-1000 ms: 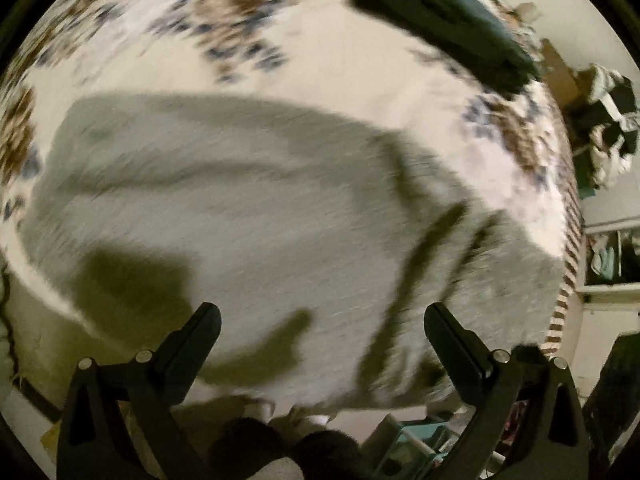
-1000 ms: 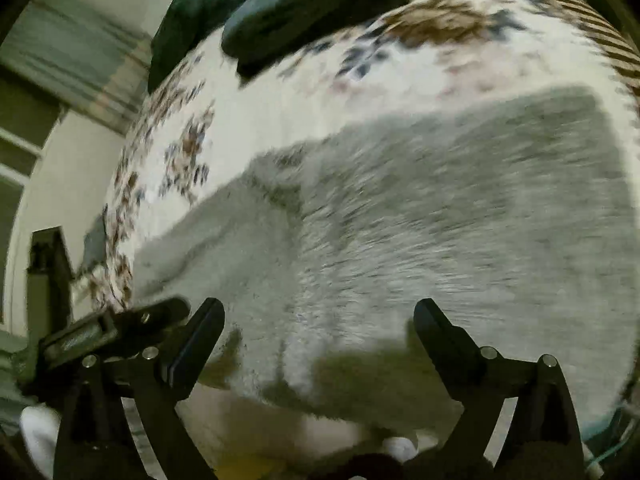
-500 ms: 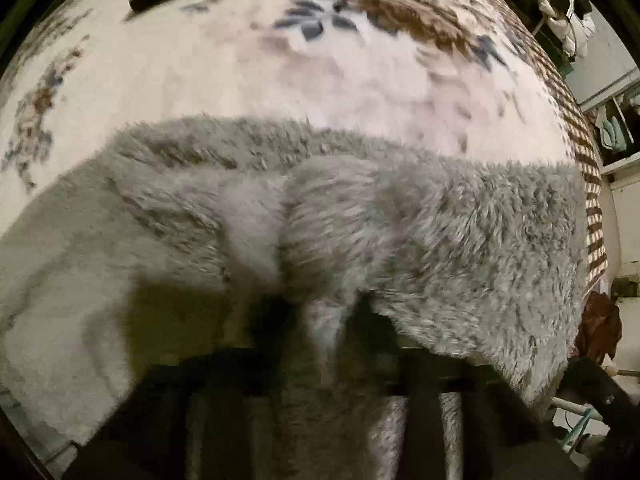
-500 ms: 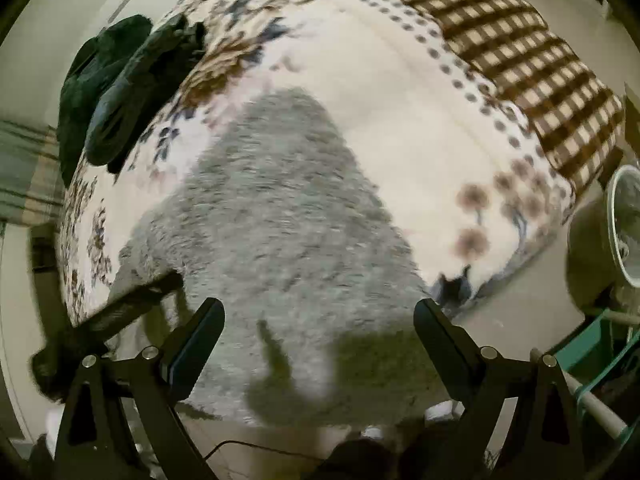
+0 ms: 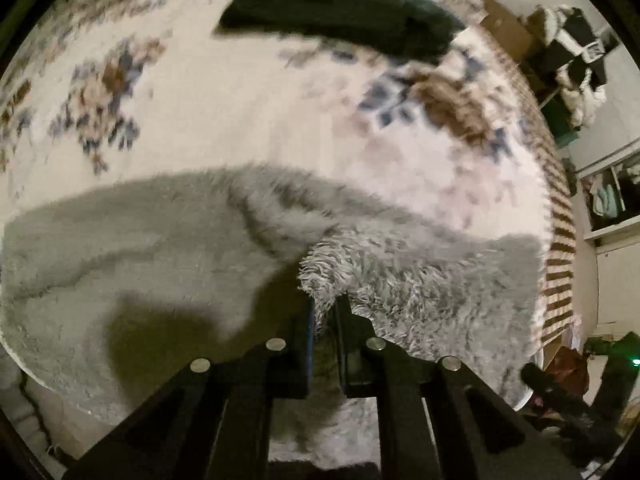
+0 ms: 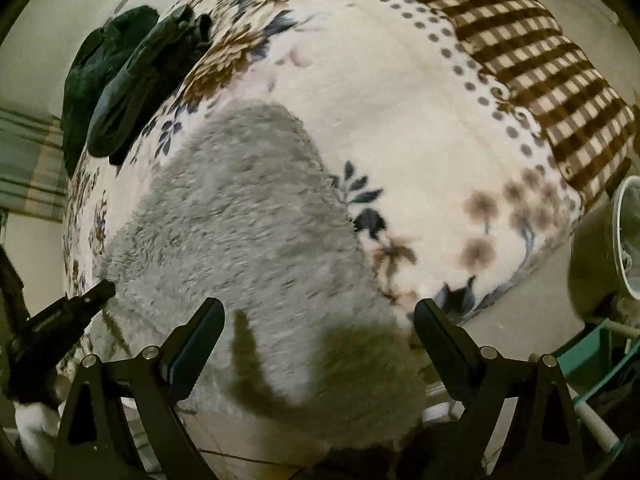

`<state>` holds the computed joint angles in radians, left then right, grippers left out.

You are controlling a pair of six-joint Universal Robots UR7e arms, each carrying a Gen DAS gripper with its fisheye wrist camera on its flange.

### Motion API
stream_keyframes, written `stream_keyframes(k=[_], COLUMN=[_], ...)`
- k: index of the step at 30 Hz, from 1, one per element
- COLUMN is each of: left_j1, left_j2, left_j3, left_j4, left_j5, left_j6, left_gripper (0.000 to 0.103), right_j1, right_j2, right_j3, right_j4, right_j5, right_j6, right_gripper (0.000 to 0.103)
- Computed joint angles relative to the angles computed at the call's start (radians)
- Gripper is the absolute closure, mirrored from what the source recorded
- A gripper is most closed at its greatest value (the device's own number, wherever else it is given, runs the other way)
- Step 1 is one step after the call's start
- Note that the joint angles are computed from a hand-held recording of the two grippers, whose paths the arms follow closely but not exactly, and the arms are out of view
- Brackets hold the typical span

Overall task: Fold towel
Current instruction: 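Grasp the fleece fold with the left gripper and tuck it over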

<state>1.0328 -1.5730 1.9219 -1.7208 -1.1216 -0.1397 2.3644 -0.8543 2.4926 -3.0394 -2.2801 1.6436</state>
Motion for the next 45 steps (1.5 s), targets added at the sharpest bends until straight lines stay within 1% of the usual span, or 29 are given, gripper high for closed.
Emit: stream_keyframes(k=[1,3,4,5,6,8,9,10,13,16,18,19,21,23,25,26,27,28,29,30,31,34,35,37,40,43,45], left_j1=[0.021,0.074,0.094,0.102,0.096,0.089,0.097,0.102,0.112,0.098,0.080,0.076,0.078,0.081,0.088,0.080,0.072,0.060,0.049,0.038,0.037,0.048,0.058,0.076,0.112,0.168,0.167], left_j2=[0.020,0.037,0.033,0.018,-0.006,-0.039,-0.047,-0.047,-0.031,-0.037,-0.053,-0.054,-0.051,-0.031,-0.012,-0.015,-0.023,-0.037,-0.042,-0.055,-0.077,-0.118,-0.132,-0.159,-0.148,-0.100,-0.097], left_j3=[-0.014,-0.056,-0.072,-0.077,-0.070,-0.059,-0.057,-0.055,-0.037,-0.001,0.025,0.035,0.055,0.074,0.091,0.106,0.122,0.143,0.153,0.167,0.177,0.157,0.139,0.116,0.116,0.091,0.087], left_j4=[0.021,0.077,0.090,0.081,0.063,0.039,0.031,0.032,0.058,0.054,0.054,0.051,0.041,0.030,0.000,-0.021,-0.048,-0.072,-0.074,-0.082,-0.097,-0.087,-0.069,-0.043,-0.024,-0.005,-0.017], left_j5=[-0.016,-0.103,-0.151,-0.183,-0.185,-0.181,-0.194,-0.194,-0.153,-0.117,-0.098,-0.098,-0.117,-0.120,-0.136,-0.135,-0.141,-0.151,-0.147,-0.137,-0.145,-0.163,-0.174,-0.174,-0.153,-0.183,-0.212], left_j6=[-0.008,-0.057,-0.080,-0.084,-0.075,-0.067,-0.066,-0.068,-0.079,-0.064,-0.050,-0.049,-0.043,-0.052,-0.051,-0.046,-0.028,0.014,0.035,0.050,0.063,0.039,0.019,-0.015,-0.045,-0.085,-0.103], left_gripper=[0.092,0.091,0.087,0.075,0.068,0.027,0.023,0.023,0.023,0.023,0.023,0.023,0.023,0.023,0.024,0.026,0.034,0.068,0.085,0.085,0.089,0.090,0.090,0.090,0.090,0.086,0.083], right_j1=[-0.003,-0.017,-0.022,-0.028,-0.030,-0.032,-0.033,-0.033,-0.030,-0.023,-0.030,-0.040,-0.046,-0.051,-0.061,-0.072,-0.080,-0.086,-0.095,-0.101,-0.107,-0.123,-0.127,-0.130,-0.132,-0.141,-0.142], right_j2=[0.002,0.010,0.013,0.014,0.015,0.018,0.018,0.018,0.007,-0.022,-0.041,-0.050,-0.065,-0.070,-0.069,-0.066,-0.062,-0.055,-0.047,-0.042,-0.036,-0.021,-0.017,-0.013,-0.009,-0.002,0.002], right_j3=[-0.004,-0.012,-0.018,-0.022,-0.024,-0.021,-0.020,-0.018,-0.016,-0.034,-0.052,-0.065,-0.100,-0.135,-0.145,-0.139,-0.130,-0.119,-0.106,-0.097,-0.089,-0.069,-0.064,-0.062,-0.073,-0.084,-0.094], right_j4=[0.000,-0.001,0.005,0.015,0.016,0.003,0.002,0.000,0.002,0.027,0.015,0.008,0.047,0.092,0.101,0.090,0.073,0.051,0.033,0.026,0.021,0.017,0.013,0.011,0.034,0.040,0.050], right_j5=[0.007,0.021,0.028,0.036,0.040,0.045,0.048,0.050,0.050,0.041,0.044,0.053,0.049,0.034,0.030,0.038,0.044,0.049,0.055,0.059,0.060,0.069,0.072,0.076,0.078,0.091,0.094], right_j6=[-0.008,-0.031,-0.040,-0.047,-0.050,-0.058,-0.058,-0.059,-0.057,-0.088,-0.157,-0.208,-0.264,-0.311,-0.316,-0.305,-0.293,-0.278,-0.258,-0.244,-0.232,-0.215,-0.216,-0.225,-0.245,-0.261,-0.267], right_gripper=[0.006,0.006,0.006,0.006,0.006,0.006,0.006,0.006,0.006,0.006,0.006,0.006,0.006,0.006,0.006,0.006,0.006,0.006,0.006,0.006,0.006,0.006,0.006,0.006,0.006,0.006,0.006])
